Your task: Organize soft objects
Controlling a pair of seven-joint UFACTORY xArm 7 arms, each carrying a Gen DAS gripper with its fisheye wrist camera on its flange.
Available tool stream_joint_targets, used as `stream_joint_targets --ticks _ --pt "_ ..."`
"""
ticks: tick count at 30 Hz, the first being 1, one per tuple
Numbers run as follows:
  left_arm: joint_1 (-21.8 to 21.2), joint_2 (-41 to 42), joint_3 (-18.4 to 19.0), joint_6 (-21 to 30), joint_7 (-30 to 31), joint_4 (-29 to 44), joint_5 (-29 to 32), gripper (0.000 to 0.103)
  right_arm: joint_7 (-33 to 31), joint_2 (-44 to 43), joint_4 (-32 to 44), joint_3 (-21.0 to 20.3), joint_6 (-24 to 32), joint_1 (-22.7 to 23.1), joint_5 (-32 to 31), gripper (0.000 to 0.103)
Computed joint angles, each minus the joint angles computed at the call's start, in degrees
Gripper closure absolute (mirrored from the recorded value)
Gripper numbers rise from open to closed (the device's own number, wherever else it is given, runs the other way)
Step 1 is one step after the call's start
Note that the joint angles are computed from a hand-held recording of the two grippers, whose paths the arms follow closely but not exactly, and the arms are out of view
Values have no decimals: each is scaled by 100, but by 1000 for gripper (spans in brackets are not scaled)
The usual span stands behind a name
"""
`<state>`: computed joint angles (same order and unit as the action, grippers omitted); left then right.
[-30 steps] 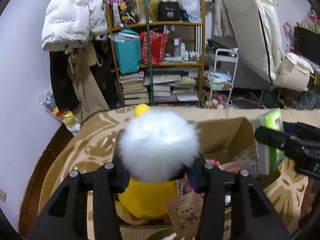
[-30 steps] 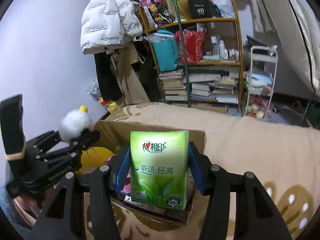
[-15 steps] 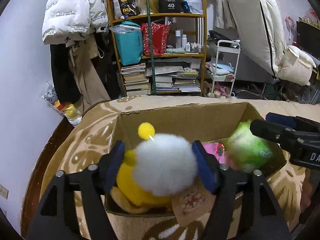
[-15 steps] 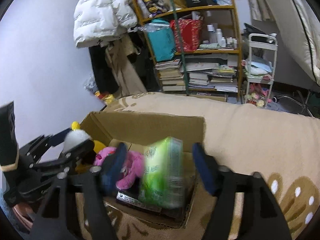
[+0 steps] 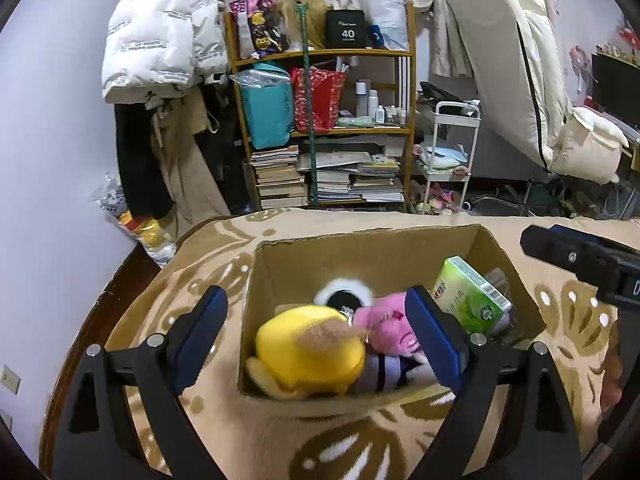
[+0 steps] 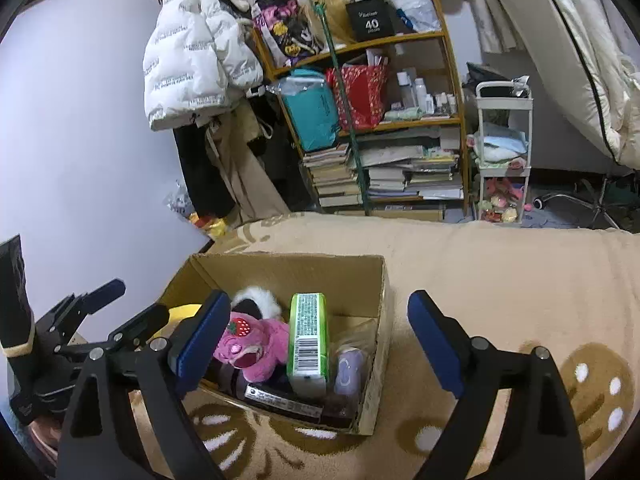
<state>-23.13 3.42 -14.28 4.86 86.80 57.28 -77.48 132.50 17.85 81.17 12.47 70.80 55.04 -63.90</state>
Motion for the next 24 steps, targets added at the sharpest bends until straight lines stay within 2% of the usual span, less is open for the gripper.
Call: stream_joint_targets --ticks 2,8,11,17,21,24 --pt "11 -229 24 65 29 -196 -100 13 17 5 74 20 127 71 -22 0" --pt "-188 -1004 281 108 552 -816 -719 6 -297 188 554 56 735 406 -76 0" --pt "-255 -1413 407 140 251 -1166 -558 5 -341 275 779 44 996 601 -90 0" --pt "-436 -2206 713 158 107 -1784 -490 4 -512 545 1336 10 1704 1094 -174 0" --pt "-531 -2769 936 258 -254 -2247 -53 3 -586 764 1743 -91 2139 1467 -216 0" --pt "-747 -3139 1132 139 -220 -2526 -20 2 -618 997 2132 -195 2536 1802 -312 0"
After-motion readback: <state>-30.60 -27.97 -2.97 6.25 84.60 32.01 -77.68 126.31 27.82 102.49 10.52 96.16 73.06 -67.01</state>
